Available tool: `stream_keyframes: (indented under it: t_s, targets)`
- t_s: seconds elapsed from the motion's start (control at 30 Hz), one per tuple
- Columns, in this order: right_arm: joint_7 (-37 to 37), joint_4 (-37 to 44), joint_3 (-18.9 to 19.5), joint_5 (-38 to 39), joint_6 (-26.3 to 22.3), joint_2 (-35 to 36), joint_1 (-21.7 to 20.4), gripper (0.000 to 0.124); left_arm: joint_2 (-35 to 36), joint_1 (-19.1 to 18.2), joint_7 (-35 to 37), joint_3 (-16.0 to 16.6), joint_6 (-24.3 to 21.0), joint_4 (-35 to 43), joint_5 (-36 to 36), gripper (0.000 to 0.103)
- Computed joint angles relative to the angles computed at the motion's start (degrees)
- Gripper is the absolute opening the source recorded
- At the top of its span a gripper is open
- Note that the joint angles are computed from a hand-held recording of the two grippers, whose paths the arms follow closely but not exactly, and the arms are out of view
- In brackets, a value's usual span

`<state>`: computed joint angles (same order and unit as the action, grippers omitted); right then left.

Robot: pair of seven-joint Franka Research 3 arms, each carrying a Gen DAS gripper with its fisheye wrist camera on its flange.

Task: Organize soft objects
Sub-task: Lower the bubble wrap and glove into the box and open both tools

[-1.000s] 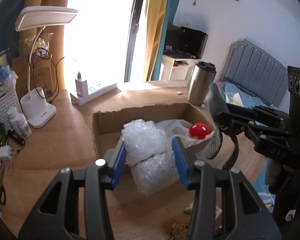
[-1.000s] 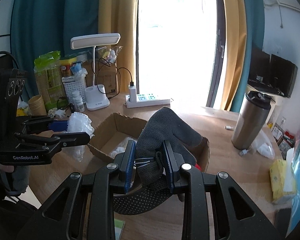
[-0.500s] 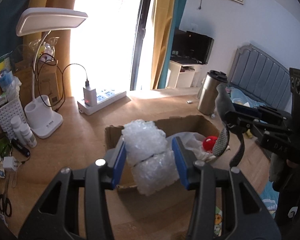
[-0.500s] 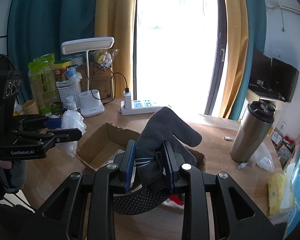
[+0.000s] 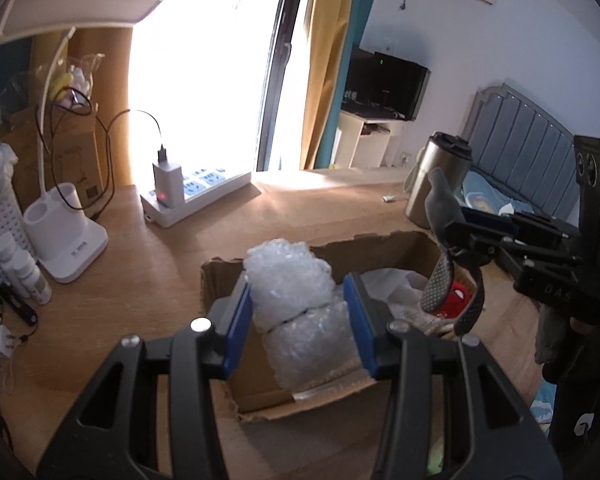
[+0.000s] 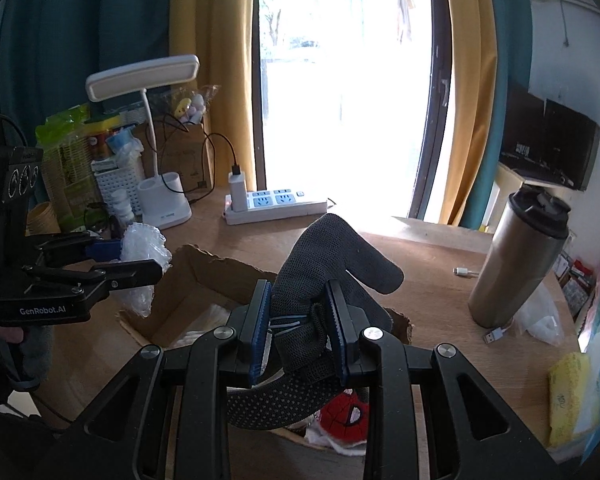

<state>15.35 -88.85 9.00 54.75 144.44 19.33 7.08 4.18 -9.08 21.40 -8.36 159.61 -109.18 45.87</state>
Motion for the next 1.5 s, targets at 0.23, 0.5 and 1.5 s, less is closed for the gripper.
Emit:
stream_keyframes:
  t_s: [0.23, 0.5, 1.5]
  targets:
    - [4.4, 3.4, -0.1, -4.1, -0.7, 3.8, 0.7, 0.029, 3.3, 0.2, 4.3, 0.4, 1.3, 1.8, -4.8, 0.047]
    - [8.3, 5.0, 0.3, -8.4, -1.5, 6.5, 0.8, 0.029, 6.6, -0.5, 9.2, 0.9, 1.4, 3.6, -9.7, 0.047]
    - [13.0, 4.5, 1.1, -12.9, -2.7, 7.8, 1.4, 0.029, 8.9, -2.2, 9.9, 1.8, -4.6, 6.8, -11.6, 0.048]
